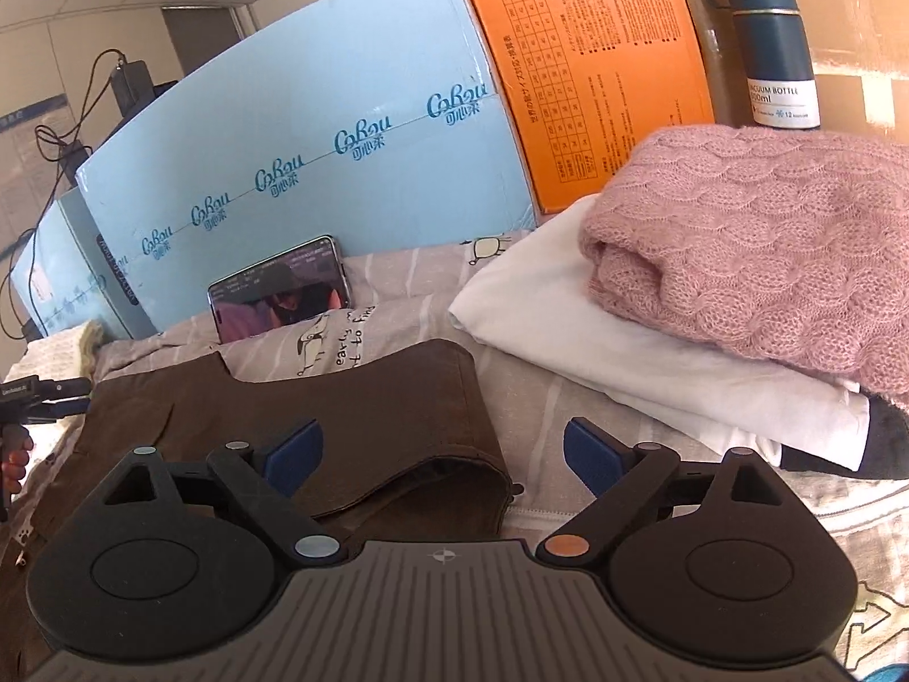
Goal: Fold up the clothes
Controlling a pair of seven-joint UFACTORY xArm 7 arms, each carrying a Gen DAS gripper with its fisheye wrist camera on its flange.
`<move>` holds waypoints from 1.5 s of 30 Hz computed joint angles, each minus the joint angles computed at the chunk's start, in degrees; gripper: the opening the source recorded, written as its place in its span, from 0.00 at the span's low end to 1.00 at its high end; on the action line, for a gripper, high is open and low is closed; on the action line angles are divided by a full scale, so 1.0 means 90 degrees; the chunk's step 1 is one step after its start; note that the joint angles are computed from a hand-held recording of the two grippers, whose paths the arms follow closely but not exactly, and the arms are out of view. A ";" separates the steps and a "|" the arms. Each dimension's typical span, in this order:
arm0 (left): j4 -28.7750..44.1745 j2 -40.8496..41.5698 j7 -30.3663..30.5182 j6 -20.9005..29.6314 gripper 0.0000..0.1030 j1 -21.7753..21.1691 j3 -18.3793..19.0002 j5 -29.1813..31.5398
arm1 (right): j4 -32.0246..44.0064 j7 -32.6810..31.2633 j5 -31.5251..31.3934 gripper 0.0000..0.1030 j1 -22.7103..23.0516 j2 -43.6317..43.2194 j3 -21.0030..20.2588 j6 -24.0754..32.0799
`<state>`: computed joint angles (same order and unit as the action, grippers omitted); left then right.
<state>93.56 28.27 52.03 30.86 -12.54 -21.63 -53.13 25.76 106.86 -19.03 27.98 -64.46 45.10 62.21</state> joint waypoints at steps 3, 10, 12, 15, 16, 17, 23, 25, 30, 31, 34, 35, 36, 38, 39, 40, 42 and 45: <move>0.0327 0.0370 0.0135 0.0284 0.85 0.0014 -0.0146 -0.0098 | -0.0282 0.0463 0.0104 0.86 -0.0173 -0.0072 -0.0179 -0.0455; -0.0208 0.0114 0.1241 -0.0622 0.12 0.0085 -0.0476 -0.0860 | -0.0360 0.0382 -0.0259 0.28 -0.0553 0.0321 -0.0336 -0.1152; -0.0394 -0.0077 0.1929 -0.1016 0.10 0.0147 -0.0670 -0.1406 | -0.0236 0.0294 -0.0430 0.21 -0.0683 0.0433 -0.0204 -0.1070; -0.0379 -0.0221 0.2967 -0.1491 0.09 0.0037 -0.0811 -0.2095 | 0.0056 0.0167 -0.0772 0.18 -0.0906 0.0462 0.0161 -0.0624; -0.0330 -0.0224 0.3046 -0.1572 0.09 -0.0104 -0.0730 -0.2059 | 0.0179 0.0090 -0.0899 0.18 -0.0998 0.0466 0.0294 -0.0395; -0.0272 -0.0198 0.2934 -0.1657 0.09 -0.0318 -0.0563 -0.1802 | 0.0274 0.0004 -0.0988 0.17 -0.1077 0.0505 0.0370 -0.0215; -0.0384 -0.0046 0.0918 -0.2148 0.21 -0.1403 0.0640 0.0763 | 0.0159 -0.0301 -0.0686 0.31 -0.0745 0.0917 -0.0179 -0.0116; -0.0415 -0.0095 0.0741 -0.2031 0.27 -0.1122 0.0436 0.0728 | 0.0171 -0.0190 -0.0652 0.47 -0.0690 0.0924 -0.0147 -0.0021; -0.1129 -0.0844 0.1536 -0.1818 0.66 0.0237 -0.0710 -0.0574 | 0.0404 0.0079 -0.0793 0.68 -0.0668 0.0840 0.0231 0.0572; -0.1376 -0.1103 0.1878 -0.1697 0.67 0.0449 -0.0812 -0.1070 | 0.0427 0.0130 -0.0798 0.68 -0.0637 0.0808 0.0269 0.0647; -0.2169 -0.1929 0.2986 -0.1203 0.75 0.0935 -0.0892 -0.2627 | 0.0529 0.0210 -0.0854 0.69 -0.0594 0.0753 0.0392 0.0852; -0.2518 -0.2272 0.3470 -0.0917 0.78 0.1074 -0.0845 -0.3187 | 0.0554 0.0224 -0.0917 0.70 -0.0577 0.0711 0.0459 0.0891; -0.2868 -0.2613 0.3856 -0.0599 0.79 0.1167 -0.0743 -0.3633 | 0.0549 0.0244 -0.1019 0.72 -0.0531 0.0629 0.0529 0.0849; -0.3485 -0.3171 0.4270 0.0055 0.83 0.1244 -0.0447 -0.3979 | 0.0426 0.0272 -0.1333 0.78 -0.0369 0.0358 0.0620 0.0467; -0.3708 -0.3362 0.4327 0.0302 0.84 0.1232 -0.0304 -0.3960 | 0.0362 0.0234 -0.1509 0.80 -0.0269 0.0220 0.0610 0.0152; -0.3924 -0.3546 0.4360 0.0550 0.85 0.1217 -0.0156 -0.3904 | 0.0325 0.0141 -0.1633 0.81 -0.0188 0.0139 0.0562 -0.0181; -0.4259 -0.3830 0.4145 0.1006 0.85 0.1168 0.0122 -0.3541 | 0.0291 -0.0212 -0.1736 0.84 -0.0038 0.0148 0.0355 -0.0936; -0.4599 -0.4100 0.3929 0.1306 0.85 0.0999 0.0413 -0.3107 | 0.0698 -0.1124 -0.1513 0.85 -0.0087 0.0914 0.0249 -0.1615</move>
<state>52.17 -8.63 87.39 42.62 -3.55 -17.91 -81.09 32.04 96.74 -32.64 27.19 -56.24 47.33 47.68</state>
